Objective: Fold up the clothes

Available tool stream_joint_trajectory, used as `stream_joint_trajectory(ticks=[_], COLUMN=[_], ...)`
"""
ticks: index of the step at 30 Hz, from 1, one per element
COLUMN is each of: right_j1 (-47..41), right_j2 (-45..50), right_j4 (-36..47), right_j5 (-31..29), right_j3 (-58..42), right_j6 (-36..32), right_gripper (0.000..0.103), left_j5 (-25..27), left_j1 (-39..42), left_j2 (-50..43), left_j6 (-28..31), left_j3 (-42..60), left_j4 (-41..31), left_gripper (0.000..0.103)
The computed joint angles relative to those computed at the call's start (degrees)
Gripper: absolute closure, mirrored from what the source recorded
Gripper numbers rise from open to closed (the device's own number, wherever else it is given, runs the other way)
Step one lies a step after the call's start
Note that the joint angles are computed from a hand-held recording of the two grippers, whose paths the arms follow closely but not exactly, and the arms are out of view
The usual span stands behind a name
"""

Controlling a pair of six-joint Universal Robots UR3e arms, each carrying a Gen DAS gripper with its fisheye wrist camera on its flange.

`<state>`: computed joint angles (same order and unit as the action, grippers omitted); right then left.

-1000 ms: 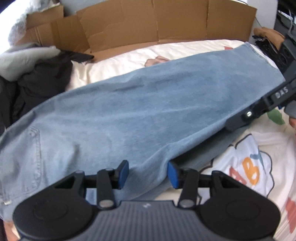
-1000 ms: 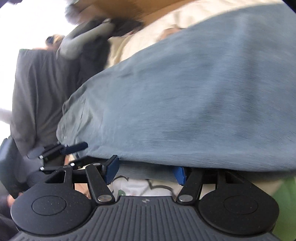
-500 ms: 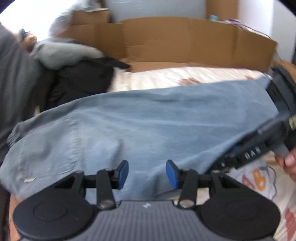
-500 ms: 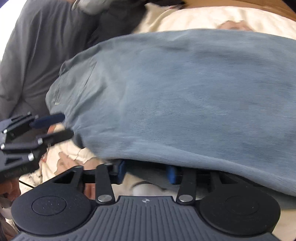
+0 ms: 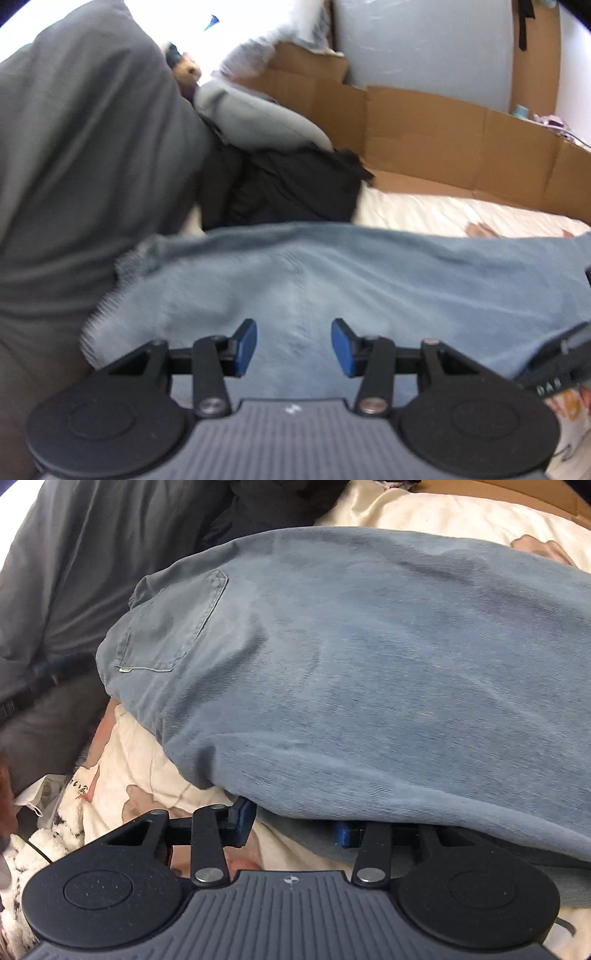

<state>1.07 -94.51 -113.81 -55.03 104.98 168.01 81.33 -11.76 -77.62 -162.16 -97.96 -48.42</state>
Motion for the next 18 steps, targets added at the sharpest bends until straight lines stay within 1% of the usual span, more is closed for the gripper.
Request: stream_joint_trajectory(ticks=[4,6,10,14,18], right_j1=[2.10,3.10,5.06,6.35,6.43], right_j2=[2.21,3.49,5.50,7.25,7.51], right_j4=[-3.21,-5.06,-7.50,-10.68,-16.97], right_j5=[-0.62,-0.50,-1.42,-1.42,0.66], right_j3=[-0.90,-1.33,-2.54,-2.89,0.11], right_j6=[3.48,5.71,8.41,11.73,17.05], right_gripper=[0.058,0.058,0.058,0.058,0.058], left_j5=[-1.18,-1.19,-2.61,-4.78,-8.26], left_j1=[3.84,5.43,8.74,11.24,12.85], left_j2=[-2.43,-3.43,-2.68,2.35,8.47], left_j6=[5.48,8.47,13.06,9.15,5.51], left_j3=[3.30,4.32,3.77,-3.02,-10.95], left_j4=[-0.35,-1.67,-4.39,-6.76,-10.73], left_gripper=[0.055,0.055,0.055,0.055,0.055])
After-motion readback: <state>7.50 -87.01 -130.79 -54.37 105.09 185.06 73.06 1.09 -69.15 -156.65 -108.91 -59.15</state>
